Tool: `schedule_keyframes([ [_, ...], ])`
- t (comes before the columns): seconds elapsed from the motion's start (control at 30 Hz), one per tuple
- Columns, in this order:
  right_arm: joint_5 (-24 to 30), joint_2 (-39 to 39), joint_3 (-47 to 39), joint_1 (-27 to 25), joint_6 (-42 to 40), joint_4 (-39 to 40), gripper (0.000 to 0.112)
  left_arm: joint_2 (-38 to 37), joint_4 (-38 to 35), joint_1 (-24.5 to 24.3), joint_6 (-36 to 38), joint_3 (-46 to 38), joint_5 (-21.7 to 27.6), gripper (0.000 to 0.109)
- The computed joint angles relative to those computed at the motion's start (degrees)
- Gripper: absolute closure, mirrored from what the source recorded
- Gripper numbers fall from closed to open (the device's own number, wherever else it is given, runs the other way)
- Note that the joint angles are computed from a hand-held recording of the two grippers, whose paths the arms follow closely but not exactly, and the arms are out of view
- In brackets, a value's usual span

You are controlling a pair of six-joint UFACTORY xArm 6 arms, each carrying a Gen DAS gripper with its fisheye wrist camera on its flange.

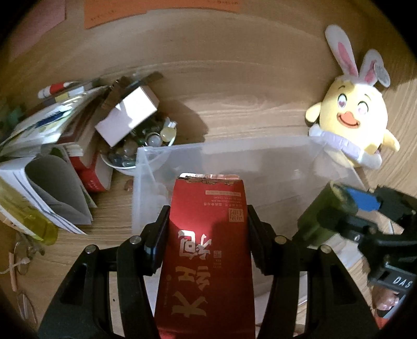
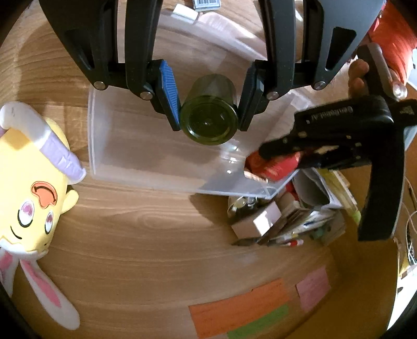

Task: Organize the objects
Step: 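Carry the red packet and green bottle into the clear box and open both tools, then lift both open tools out of the clear box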

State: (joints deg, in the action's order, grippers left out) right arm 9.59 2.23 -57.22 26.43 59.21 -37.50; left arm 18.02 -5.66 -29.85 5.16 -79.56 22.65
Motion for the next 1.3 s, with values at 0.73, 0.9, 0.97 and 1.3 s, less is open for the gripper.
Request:
schedule_keyframes([
  [0.73, 19.0, -2.3, -3.4, 3.7, 16.5, -19.5, 0.031, -5.8, -2.8, 0.5, 4.4, 4.9, -0.7, 0.032],
  [0.9, 19.6, -5.5, -2.1, 4.9, 18.8, -21.9, 0.028, -11.5, -4.1, 0.7, 5.1, 9.8, -3.1, 0.029],
  [0.97, 19.6, -6.9, -1.3, 5.2, 19.6, -22.3, 0.028, -14.0, -3.8, 0.8, 4.8, 12.3, -4.7, 0.02],
  [1.3, 24.9, -15.2, 5.6, 10.2, 24.1, -26.1, 0.028, -25.8, -4.8, 0.9, 6.7, 25.4, -10.6, 0.011],
])
